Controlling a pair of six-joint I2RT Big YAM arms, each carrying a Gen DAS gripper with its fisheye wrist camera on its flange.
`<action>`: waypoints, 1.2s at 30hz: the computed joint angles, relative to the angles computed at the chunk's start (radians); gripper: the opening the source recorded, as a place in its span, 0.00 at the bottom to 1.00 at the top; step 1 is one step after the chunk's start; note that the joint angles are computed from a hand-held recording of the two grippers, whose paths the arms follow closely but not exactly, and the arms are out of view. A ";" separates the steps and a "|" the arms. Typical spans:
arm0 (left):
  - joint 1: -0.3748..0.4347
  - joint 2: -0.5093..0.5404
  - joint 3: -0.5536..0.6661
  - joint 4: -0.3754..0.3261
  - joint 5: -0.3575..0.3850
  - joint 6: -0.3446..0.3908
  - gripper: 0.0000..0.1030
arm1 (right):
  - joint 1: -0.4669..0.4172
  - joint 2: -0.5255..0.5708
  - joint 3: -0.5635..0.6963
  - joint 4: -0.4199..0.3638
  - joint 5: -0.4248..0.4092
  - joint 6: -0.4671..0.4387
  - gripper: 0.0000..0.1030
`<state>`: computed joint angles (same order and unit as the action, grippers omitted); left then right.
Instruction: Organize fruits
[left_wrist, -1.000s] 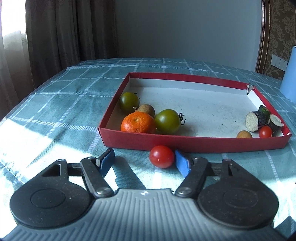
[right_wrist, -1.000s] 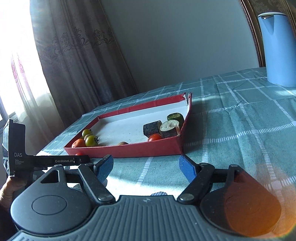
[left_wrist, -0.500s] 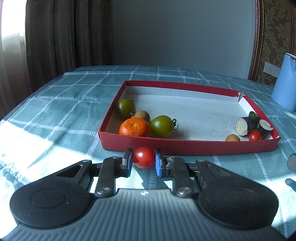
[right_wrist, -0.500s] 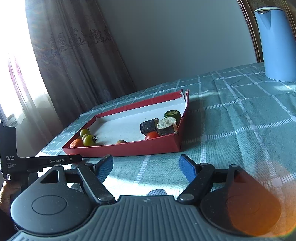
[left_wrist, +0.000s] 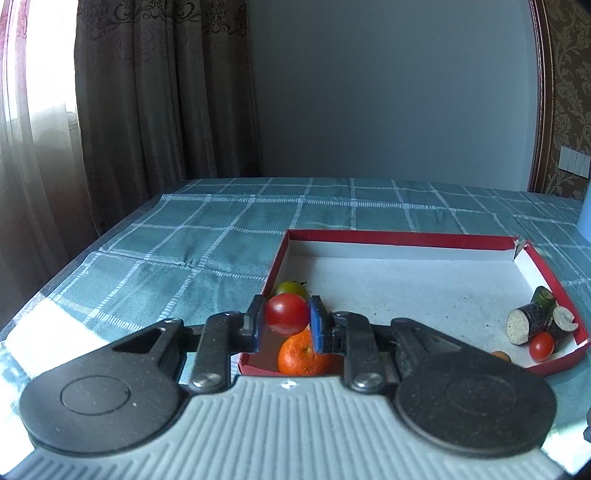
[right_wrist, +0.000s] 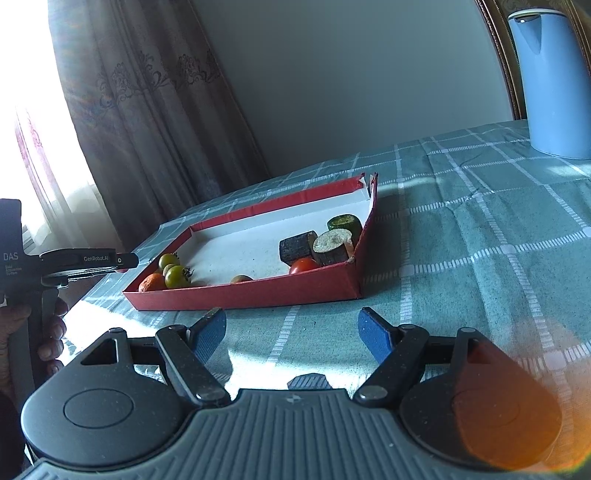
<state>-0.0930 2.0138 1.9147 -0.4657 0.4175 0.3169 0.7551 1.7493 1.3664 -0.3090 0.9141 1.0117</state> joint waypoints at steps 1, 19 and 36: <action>-0.004 0.009 0.013 -0.005 -0.009 -0.002 0.22 | -0.001 0.000 -0.001 0.002 -0.002 -0.001 0.76; -0.017 0.077 0.073 -0.023 -0.038 -0.001 0.23 | -0.002 -0.001 -0.004 0.009 -0.015 -0.005 0.76; -0.006 -0.028 -0.117 0.176 -0.036 -0.021 0.96 | 0.000 0.004 0.010 -0.034 -0.004 0.028 0.78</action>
<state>-0.0992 1.9858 1.7982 -0.2900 0.3812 0.2962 0.7549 1.7529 1.3765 -0.3427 0.9105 1.0394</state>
